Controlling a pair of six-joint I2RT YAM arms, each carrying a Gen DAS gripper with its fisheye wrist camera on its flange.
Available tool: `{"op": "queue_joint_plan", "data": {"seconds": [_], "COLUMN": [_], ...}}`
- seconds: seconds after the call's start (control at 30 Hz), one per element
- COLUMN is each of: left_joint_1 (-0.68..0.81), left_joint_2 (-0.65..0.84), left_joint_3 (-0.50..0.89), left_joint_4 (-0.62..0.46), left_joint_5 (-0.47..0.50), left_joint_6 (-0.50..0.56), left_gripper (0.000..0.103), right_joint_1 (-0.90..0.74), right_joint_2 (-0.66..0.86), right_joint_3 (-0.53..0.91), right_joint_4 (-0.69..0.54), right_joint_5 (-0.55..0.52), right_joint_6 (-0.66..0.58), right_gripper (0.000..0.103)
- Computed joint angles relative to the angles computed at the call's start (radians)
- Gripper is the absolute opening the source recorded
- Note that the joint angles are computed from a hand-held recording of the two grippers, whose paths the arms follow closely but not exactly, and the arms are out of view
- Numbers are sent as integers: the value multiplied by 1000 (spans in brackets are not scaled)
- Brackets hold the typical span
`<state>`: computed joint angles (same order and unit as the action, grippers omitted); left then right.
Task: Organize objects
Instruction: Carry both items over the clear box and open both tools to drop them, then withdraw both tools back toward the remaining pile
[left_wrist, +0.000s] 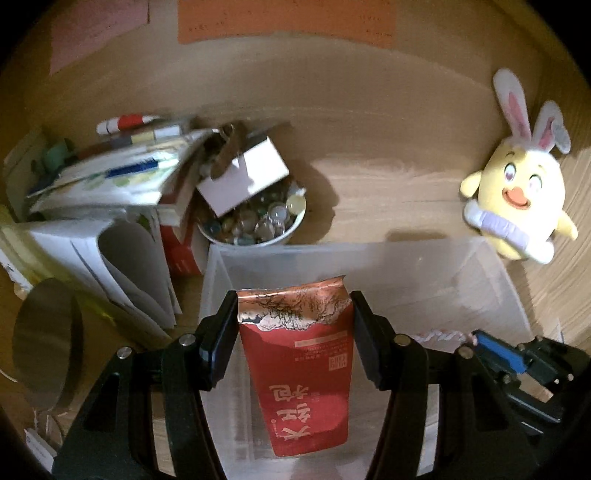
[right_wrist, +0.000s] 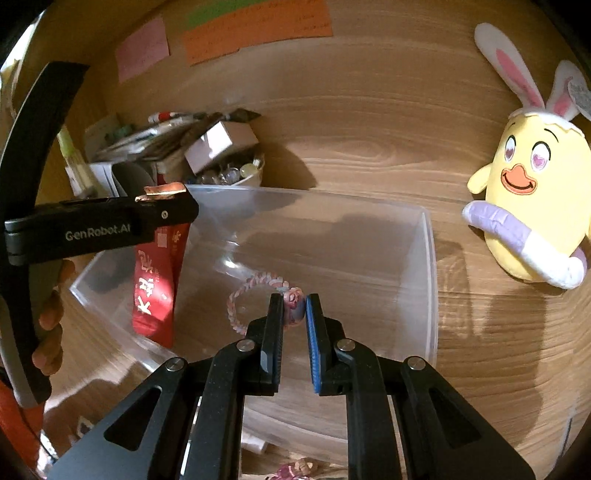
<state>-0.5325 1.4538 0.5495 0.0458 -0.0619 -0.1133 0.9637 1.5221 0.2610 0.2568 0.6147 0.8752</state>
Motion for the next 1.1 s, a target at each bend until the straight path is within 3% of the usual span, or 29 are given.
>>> {"op": "queue_joint_plan", "data": {"seconds": [0.5,0.57,0.63,0.73,0.9,0.97,1.1], "left_joint_1": [-27,-33,-39,-41,-44,-51,-60], "left_joint_2": [54,34,1,-61,-245,-324,-492], "left_joint_3": [-1,-4,-12,-31,-94,-118,-165], "left_joint_4": [-3,-16,-32,-61,-126,-158,-245], "left_joint_5": [-4,-2,-2,9,7,-8,-20], "left_joint_6": [13,13,13,9,8,12,15], "left_gripper": [58,58,58,61,76,90,96], "right_joint_1": [-7,-2,19,60,132,181,268], "right_joint_2": [17,-4,-23,-68,-173,-212,-251], "right_joint_3": [48,47,53,61,70,81,104], "right_joint_4": [-82,-101,-143,-219,-368,-455,-594], "right_joint_5": [10,17,48,106,180,221,276], "right_joint_6": [12,20,44,88,167,230,344], "right_gripper": [12,17,34,43,54,59,68]}}
